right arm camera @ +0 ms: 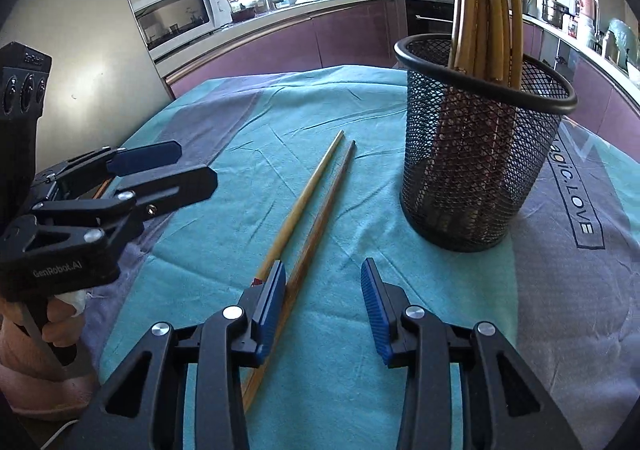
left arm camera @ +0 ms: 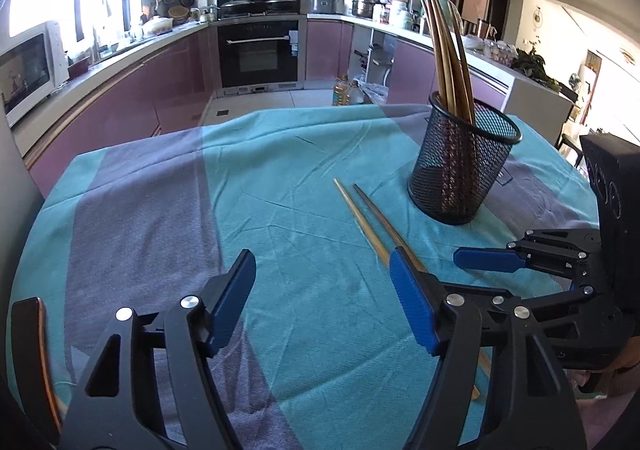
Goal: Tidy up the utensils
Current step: 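Move both tools toward the last chopsticks on the cloth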
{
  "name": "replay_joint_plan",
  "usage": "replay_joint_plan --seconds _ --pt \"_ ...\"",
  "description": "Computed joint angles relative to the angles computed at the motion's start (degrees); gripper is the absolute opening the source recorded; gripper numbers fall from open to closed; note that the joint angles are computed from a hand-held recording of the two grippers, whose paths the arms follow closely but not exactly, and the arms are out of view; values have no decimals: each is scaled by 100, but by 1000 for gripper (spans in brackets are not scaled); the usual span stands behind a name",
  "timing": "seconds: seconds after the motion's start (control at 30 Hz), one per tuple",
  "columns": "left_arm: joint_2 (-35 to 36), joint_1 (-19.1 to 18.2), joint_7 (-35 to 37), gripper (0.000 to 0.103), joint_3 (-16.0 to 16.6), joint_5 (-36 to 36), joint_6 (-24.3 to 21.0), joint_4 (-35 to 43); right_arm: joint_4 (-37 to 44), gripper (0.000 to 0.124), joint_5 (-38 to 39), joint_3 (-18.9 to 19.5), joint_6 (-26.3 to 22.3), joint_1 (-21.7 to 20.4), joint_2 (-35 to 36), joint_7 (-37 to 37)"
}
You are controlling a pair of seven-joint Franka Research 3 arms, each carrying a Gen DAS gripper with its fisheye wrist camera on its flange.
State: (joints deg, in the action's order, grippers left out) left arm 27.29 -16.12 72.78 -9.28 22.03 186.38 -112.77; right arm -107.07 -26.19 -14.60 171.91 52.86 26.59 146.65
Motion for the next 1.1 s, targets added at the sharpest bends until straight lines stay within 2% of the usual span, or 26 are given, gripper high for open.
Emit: replay_joint_plan --seconds 0.07,0.2,0.43,0.67,0.77,0.83,0.97,1.1 --pt "116 323 152 65 -415 26 -217 137 -4 37 -10 1 -30 2 -12 -11" --pt "367 638 457 61 -901 -63 -613 405 54 37 23 48 -73 -45 23 -33" --pt "671 790 1037 54 -1304 -433 -1045 744 -174 37 -109 -46 10 7 -112 98" --pt "842 459 1238 41 -1109 -711 -1439 1074 -155 37 -144 -17 7 -36 -100 115" --pt "856 598 1405 30 -1294 -887 -1464 1054 -164 36 -142 -12 21 -44 -100 117" --pt "836 560 1407 22 -1254 -959 -1468 1033 -150 34 -134 9 20 -67 -86 88" --pt "751 554 1355 17 -1229 -1089 -1420 898 9 30 -109 38 -103 -69 0 34" --pt "646 494 1286 18 -1136 -1081 -1376 763 196 28 -106 111 -234 -136 100 -49"
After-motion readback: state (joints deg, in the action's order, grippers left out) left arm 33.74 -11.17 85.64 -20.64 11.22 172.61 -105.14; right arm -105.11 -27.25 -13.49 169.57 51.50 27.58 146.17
